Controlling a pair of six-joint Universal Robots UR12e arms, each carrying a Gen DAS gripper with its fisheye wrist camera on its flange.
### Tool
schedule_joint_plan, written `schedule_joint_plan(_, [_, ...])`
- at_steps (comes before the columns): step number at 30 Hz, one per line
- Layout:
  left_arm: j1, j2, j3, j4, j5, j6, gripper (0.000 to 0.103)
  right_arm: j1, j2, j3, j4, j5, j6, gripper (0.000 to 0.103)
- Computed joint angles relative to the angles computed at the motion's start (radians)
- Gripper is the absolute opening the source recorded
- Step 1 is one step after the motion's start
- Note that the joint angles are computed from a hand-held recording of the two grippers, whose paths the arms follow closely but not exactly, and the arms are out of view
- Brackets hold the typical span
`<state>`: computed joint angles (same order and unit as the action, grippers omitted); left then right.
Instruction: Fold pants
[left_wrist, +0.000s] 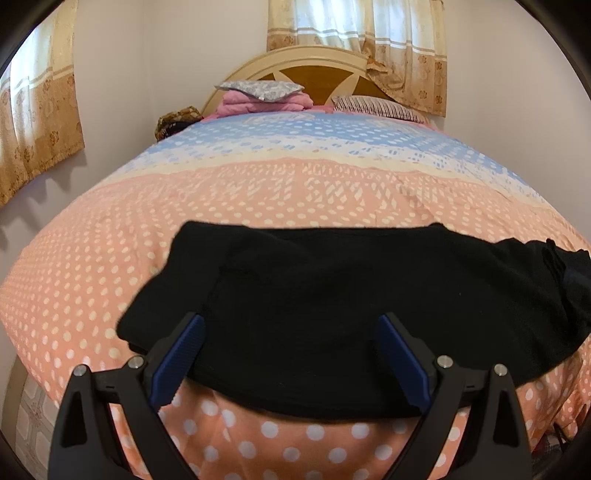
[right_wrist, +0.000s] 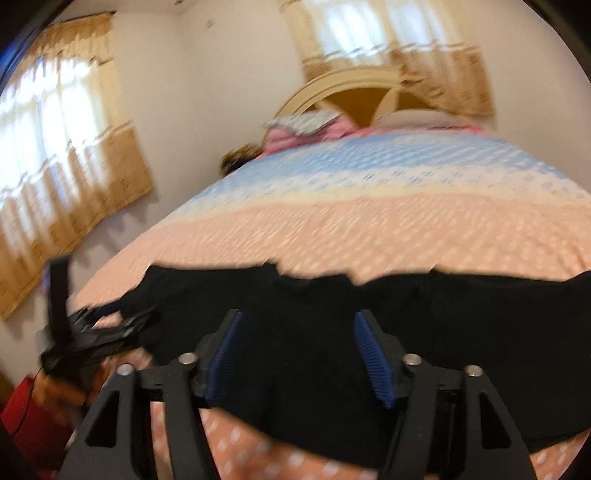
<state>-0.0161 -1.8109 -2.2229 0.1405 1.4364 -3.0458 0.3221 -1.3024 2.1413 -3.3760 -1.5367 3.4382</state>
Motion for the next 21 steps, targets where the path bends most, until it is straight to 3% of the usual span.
schedule_joint_plan(1, [-0.002, -0.002, 0.001, -0.005, 0.001, 0.004, 0.097, 0.001, 0.001, -0.001, 0.020, 0.029, -0.013, 0.044])
schedule_joint_plan(4, [-0.008, 0.000, -0.001, -0.011, -0.001, 0.015, 0.097, 0.020, 0.023, -0.030, 0.137, 0.037, -0.033, 0.044])
schedule_joint_plan(5, [-0.007, 0.001, -0.002, -0.010, -0.004, 0.017, 0.097, 0.016, 0.038, -0.041, 0.175, 0.092, -0.027, 0.044])
schedule_joint_plan(7, [-0.007, 0.002, -0.002, -0.005, 0.001, 0.019, 0.097, 0.024, 0.045, -0.047, 0.170, 0.109, -0.067, 0.046])
schedule_joint_plan(9, [-0.002, 0.003, -0.002, -0.007, -0.001, 0.006, 0.097, 0.016, 0.047, -0.052, 0.171, 0.213, -0.092, 0.046])
schedule_joint_plan(10, [0.000, 0.004, -0.003, -0.009, -0.005, 0.001, 0.097, 0.013, 0.047, -0.049, 0.156, 0.230, -0.101, 0.046])
schedule_joint_plan(12, [0.003, 0.005, -0.005, -0.009, -0.010, -0.001, 0.097, 0.011, 0.044, -0.039, 0.095, 0.205, -0.086, 0.046])
schedule_joint_plan(15, [-0.001, 0.005, -0.006, -0.006, -0.001, 0.008, 0.097, -0.012, 0.039, -0.022, -0.009, 0.167, 0.016, 0.046])
schedule_joint_plan(19, [0.000, 0.010, -0.007, -0.006, -0.019, 0.019, 0.097, -0.046, 0.012, 0.010, -0.078, 0.079, 0.129, 0.046])
schedule_joint_plan(21, [-0.001, 0.011, -0.006, -0.004, -0.024, 0.021, 0.097, -0.061, -0.014, 0.024, -0.044, 0.032, 0.152, 0.046])
